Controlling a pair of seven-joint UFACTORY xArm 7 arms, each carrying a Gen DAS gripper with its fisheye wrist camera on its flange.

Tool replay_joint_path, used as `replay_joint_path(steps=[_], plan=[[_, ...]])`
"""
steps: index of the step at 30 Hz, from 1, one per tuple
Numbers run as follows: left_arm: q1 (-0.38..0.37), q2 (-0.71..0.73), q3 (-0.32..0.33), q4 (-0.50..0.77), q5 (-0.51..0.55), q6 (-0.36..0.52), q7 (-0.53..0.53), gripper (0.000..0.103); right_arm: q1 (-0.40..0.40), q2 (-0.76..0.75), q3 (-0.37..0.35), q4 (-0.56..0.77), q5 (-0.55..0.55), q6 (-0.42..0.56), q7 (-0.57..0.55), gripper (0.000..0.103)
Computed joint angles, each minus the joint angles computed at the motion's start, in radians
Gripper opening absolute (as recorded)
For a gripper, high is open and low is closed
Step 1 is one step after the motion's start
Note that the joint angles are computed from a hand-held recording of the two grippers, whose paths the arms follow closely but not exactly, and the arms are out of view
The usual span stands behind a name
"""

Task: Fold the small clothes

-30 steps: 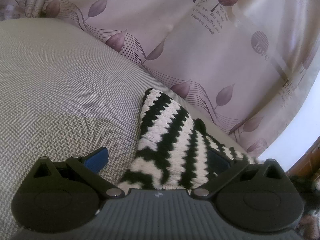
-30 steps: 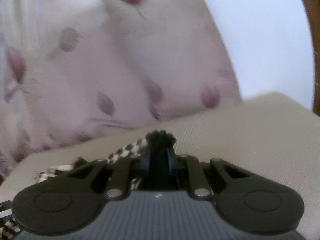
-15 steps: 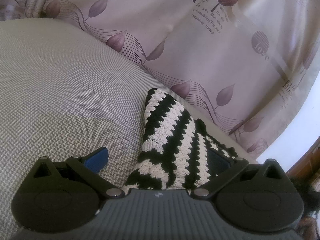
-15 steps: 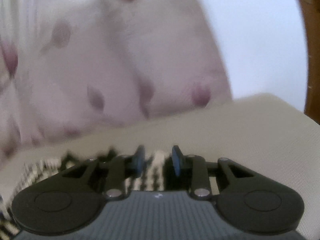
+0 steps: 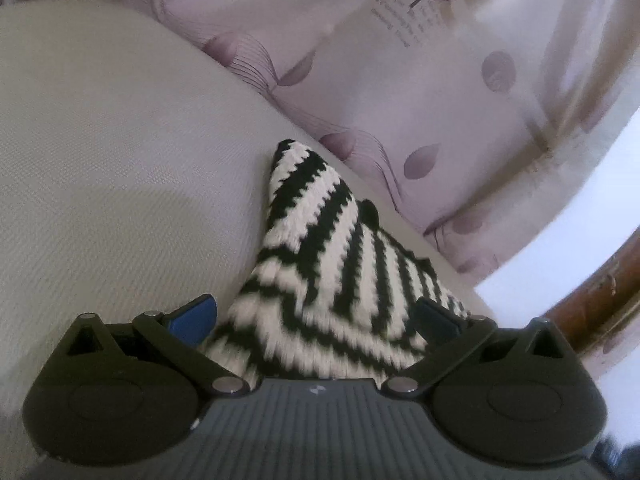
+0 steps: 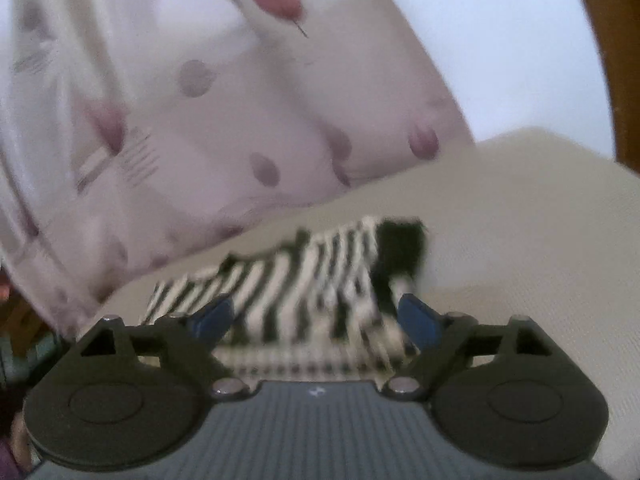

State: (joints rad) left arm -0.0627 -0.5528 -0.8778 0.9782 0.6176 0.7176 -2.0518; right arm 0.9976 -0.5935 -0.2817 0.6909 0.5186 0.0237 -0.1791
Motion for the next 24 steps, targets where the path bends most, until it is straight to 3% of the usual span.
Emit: replay_joint_path(steps=[2,3,5,7,12,15,20,24], plan=[[-0.069,-0.028,0.009,0.004,-0.047,0.065,0.032,0.103,-0.174,-0.169,0.123,-0.148,-0.057,0.059,0.043,0.090],[-0.110,-0.037,0.018,0.010,-0.081,0.105,0.060,0.103,-0.227,-0.254,0.150,-0.211,-0.100,0.088,0.082,0.090],[-0.174,-0.071,0.035,-0.005,-0.132,0.134,0.076,0.103,-0.207,-0.414,0.110,-0.332,-0.121,0.073,0.033,0.090],[-0.212,-0.101,0.022,0.004,-0.175,0.196,0.090,0.103,-0.262,-0.561,0.127,-0.429,-0.108,0.103,0.047,0.090],[-0.212,-0.135,-0.059,0.062,-0.229,0.369,0.149,0.103,-0.295,-0.753,0.114,-0.533,-0.127,0.217,0.107,0.091],[-0.192,-0.143,-0.091,0.089,-0.275,0.421,0.168,0.102,-0.286,-0.769,0.130,-0.548,-0.137,0.235,0.125,0.091],[-0.188,-0.180,-0.101,0.075,-0.317,0.387,0.219,0.102,-0.271,-0.697,0.154,-0.547,-0.141,0.200,0.165,0.090],[-0.201,-0.224,-0.080,0.034,-0.359,0.330,0.230,0.093,-0.214,-0.622,0.141,-0.541,-0.145,0.131,0.183,0.091]])
